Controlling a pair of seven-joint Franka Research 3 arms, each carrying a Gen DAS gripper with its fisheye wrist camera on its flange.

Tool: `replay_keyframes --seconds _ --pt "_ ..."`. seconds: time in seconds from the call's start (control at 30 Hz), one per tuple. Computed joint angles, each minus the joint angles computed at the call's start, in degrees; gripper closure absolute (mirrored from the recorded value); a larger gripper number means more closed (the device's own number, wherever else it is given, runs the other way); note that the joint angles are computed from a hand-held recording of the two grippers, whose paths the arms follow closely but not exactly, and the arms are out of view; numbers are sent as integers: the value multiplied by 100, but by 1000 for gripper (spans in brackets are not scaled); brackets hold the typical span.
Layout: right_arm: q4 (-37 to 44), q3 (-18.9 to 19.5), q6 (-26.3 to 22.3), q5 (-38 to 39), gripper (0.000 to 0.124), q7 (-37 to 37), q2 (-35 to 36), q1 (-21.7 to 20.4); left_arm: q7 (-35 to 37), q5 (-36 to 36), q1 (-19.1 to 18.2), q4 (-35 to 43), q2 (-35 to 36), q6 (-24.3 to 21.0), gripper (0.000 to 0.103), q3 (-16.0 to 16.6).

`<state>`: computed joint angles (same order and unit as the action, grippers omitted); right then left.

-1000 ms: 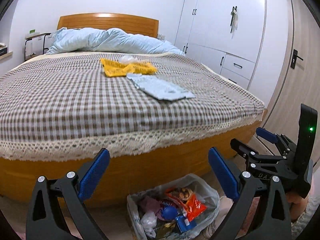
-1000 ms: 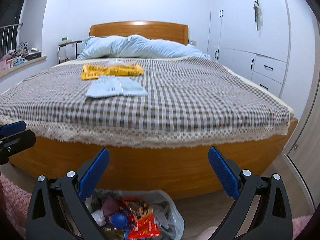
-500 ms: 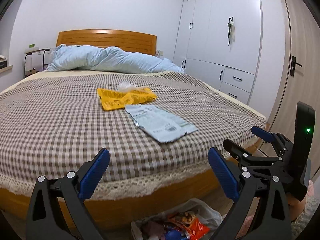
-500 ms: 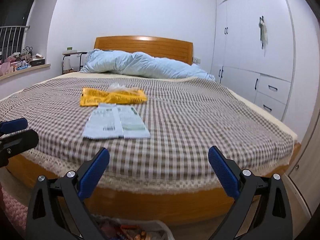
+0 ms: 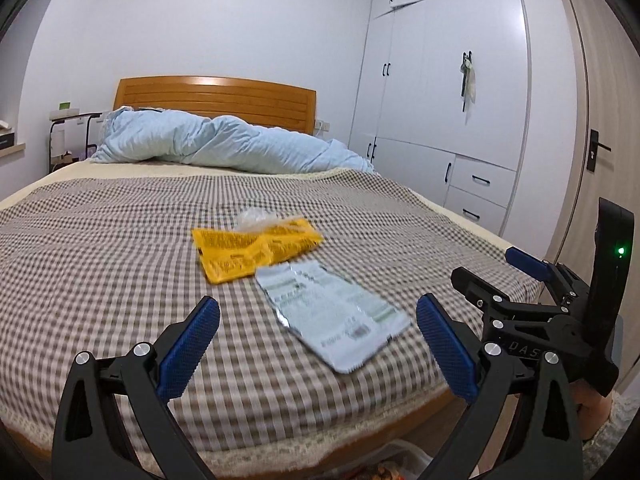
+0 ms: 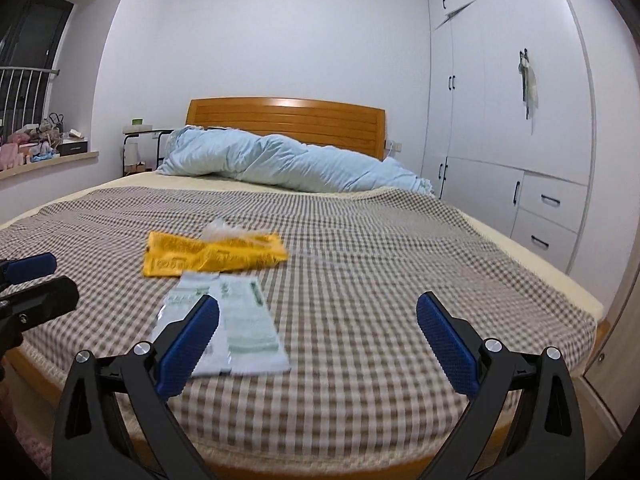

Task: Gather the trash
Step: 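Move both open tools toward the yellow wrapper and clear plastic on the bed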

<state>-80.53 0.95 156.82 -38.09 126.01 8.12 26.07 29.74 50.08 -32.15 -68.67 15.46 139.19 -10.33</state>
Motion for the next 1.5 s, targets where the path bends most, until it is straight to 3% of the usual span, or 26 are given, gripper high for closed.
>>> replay_keyframes --seconds 0.27,0.57,0.73,0.9,1.03,1.27,1.5 --pt "1222 -233 -250 347 29 -253 765 161 445 -194 -53 1007 564 -105 8 179" --pt "2441 -629 -615 862 29 -303 1528 397 584 -468 -225 2110 1195 -239 8 594" --pt "2635 -739 -792 1004 29 -199 1666 474 516 -549 -185 2008 1226 -132 8 711" --pt "2855 -732 -843 1227 29 -301 1847 461 815 -758 -141 2292 1468 -398 8 708" --pt "3086 -648 -1078 1603 29 -514 1985 361 862 -951 -91 2221 1449 -361 8 720" --pt "3336 -535 -1681 2141 29 -652 2113 244 1003 -1124 -47 2236 1461 -471 8 691" --pt "4293 -440 -2470 2490 29 -1401 2699 388 892 -1203 12 2061 1342 -468 8 687"
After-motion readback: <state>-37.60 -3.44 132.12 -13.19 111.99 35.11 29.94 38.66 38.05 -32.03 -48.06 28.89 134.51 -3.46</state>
